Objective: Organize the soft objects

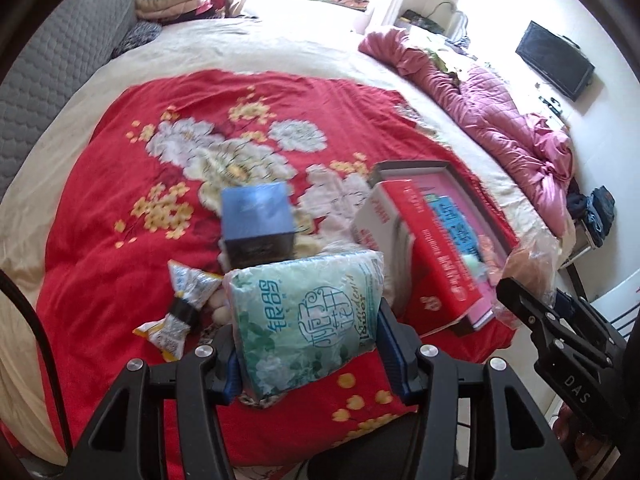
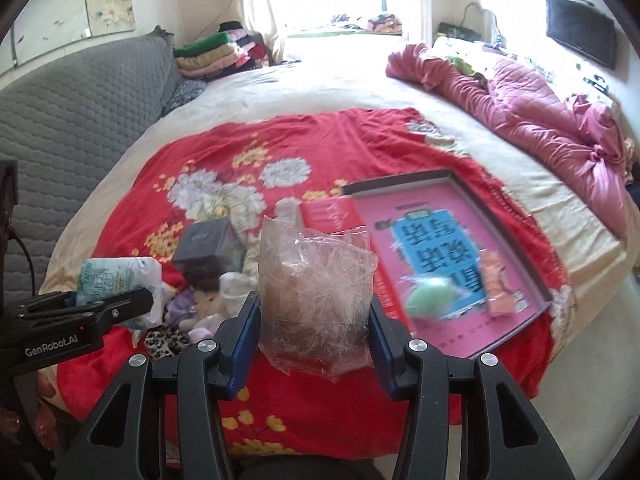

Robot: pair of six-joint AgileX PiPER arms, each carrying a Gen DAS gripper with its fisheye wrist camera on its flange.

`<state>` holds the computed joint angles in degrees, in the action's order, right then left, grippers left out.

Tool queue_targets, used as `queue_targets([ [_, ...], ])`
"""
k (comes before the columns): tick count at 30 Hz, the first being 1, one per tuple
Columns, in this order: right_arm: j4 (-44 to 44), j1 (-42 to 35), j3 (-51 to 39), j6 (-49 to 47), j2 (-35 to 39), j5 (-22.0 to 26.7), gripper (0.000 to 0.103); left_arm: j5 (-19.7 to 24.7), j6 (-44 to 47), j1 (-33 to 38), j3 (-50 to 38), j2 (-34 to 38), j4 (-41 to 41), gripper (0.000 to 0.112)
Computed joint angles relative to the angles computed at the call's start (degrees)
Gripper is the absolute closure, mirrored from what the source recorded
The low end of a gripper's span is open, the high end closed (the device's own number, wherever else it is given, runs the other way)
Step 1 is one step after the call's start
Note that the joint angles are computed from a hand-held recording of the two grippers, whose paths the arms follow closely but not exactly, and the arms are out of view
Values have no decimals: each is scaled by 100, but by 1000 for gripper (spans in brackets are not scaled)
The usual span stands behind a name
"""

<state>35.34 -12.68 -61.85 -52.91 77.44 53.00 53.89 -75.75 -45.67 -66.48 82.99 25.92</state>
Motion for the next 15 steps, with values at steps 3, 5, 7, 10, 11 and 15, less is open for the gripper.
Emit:
queue_targets([
  [3,108,-303,-212,-163,45,202,52,186,71,-156,-433,243,47,57],
  [5,173,-479,-349,-242,96,328,52,226,178,-220,-732,415,10,57],
  [7,224,-620,-443,-349,103,374,52,369,279,-318,-1086,624,43,57],
  [10,324,-839,-641,-464,193,519,52,550,429,-448,-1596,922,59,57],
  [11,382,-936,-756,-516,265,656,52,626,476,-492,-1775,1030,69,57],
  [15,538,-1273,-1085,-643,443,950,52,857,644,-630,-2384,1416,61,57],
])
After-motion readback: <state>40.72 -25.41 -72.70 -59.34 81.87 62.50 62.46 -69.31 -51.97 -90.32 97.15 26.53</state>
